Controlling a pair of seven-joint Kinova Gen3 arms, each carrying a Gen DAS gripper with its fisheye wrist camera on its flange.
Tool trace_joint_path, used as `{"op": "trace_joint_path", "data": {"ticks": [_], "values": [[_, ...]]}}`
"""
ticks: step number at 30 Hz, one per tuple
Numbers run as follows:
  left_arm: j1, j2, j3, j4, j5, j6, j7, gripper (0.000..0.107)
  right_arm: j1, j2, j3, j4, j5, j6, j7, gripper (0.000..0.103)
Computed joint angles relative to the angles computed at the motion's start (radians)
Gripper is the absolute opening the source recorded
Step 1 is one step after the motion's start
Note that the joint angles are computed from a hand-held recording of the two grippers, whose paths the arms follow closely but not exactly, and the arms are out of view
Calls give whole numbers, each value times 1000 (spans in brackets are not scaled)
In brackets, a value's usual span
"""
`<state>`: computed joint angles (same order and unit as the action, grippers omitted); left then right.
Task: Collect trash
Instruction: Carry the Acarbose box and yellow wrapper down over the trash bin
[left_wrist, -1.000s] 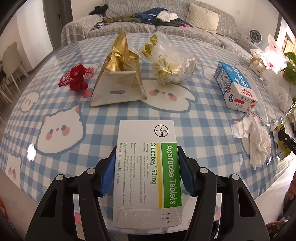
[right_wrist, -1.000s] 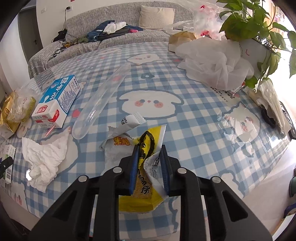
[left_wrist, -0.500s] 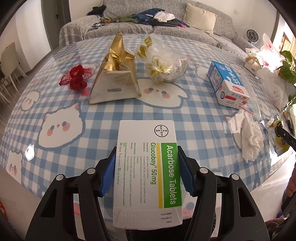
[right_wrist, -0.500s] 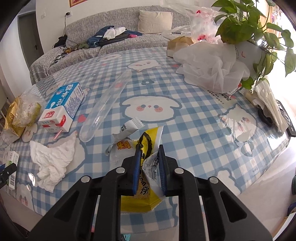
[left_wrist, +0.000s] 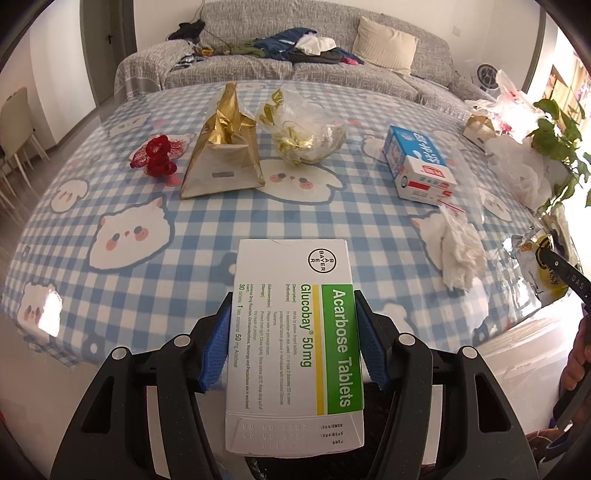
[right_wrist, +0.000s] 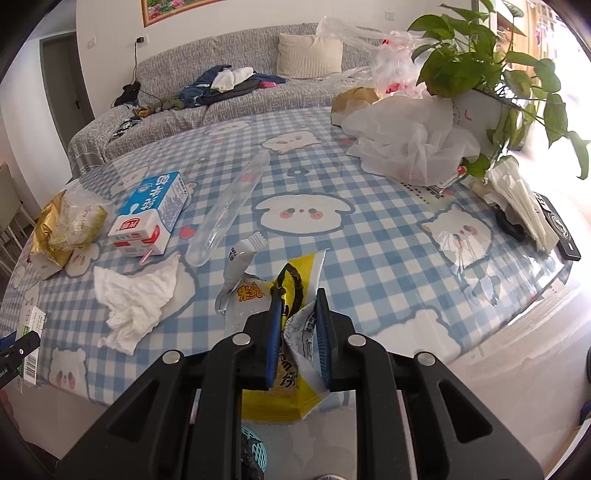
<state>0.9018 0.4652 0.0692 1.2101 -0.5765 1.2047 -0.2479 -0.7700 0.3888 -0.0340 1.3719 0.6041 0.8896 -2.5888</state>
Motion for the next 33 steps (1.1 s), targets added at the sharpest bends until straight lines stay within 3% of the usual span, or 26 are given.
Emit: {"op": "trace_joint_path", "data": {"ticks": [22,33], "values": [[146,-34,40,90,-97,-1,207,59,-62,-159,-96,248,167,-74,-259,16],[208,-11,59,101,-109,23,277,59,-90,-211,-160,359,228,-55,-358,16]]}}
